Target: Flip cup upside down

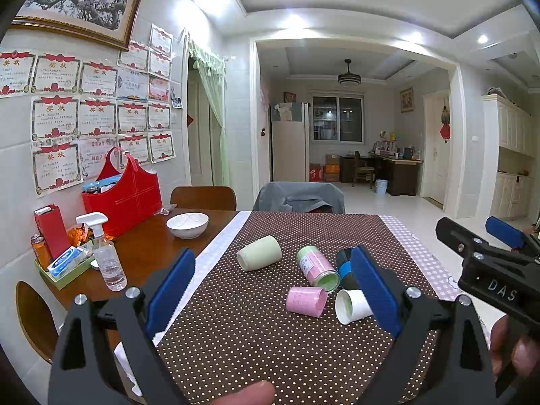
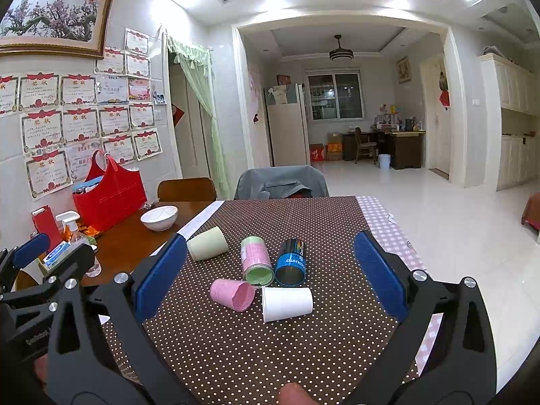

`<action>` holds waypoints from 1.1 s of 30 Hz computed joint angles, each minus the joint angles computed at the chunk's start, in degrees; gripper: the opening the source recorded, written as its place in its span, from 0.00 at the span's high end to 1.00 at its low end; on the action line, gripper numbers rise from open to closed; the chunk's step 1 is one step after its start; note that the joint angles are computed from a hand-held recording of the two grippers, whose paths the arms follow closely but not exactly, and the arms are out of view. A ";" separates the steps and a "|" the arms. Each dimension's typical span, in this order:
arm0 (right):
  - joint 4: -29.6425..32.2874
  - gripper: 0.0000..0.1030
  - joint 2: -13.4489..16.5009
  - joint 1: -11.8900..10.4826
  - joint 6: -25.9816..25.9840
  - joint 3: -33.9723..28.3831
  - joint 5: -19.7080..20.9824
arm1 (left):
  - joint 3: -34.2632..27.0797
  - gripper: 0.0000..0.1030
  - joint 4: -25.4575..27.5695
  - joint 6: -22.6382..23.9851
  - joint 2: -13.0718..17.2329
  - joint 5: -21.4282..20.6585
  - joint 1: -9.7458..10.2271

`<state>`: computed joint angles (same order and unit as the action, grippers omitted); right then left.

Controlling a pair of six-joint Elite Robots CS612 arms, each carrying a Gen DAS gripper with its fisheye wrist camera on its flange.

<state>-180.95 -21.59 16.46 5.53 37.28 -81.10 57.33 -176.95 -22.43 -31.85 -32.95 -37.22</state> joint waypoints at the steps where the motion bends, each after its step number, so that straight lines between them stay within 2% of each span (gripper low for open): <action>1: 0.02 0.06 0.01 0.02 -0.05 -0.02 -0.13 | 0.07 0.11 0.00 -0.05 -0.04 -0.14 0.00; 33: 0.31 0.06 -0.19 -0.18 -0.46 0.41 -0.04 | 0.18 0.11 0.05 -0.03 -0.05 0.39 -0.11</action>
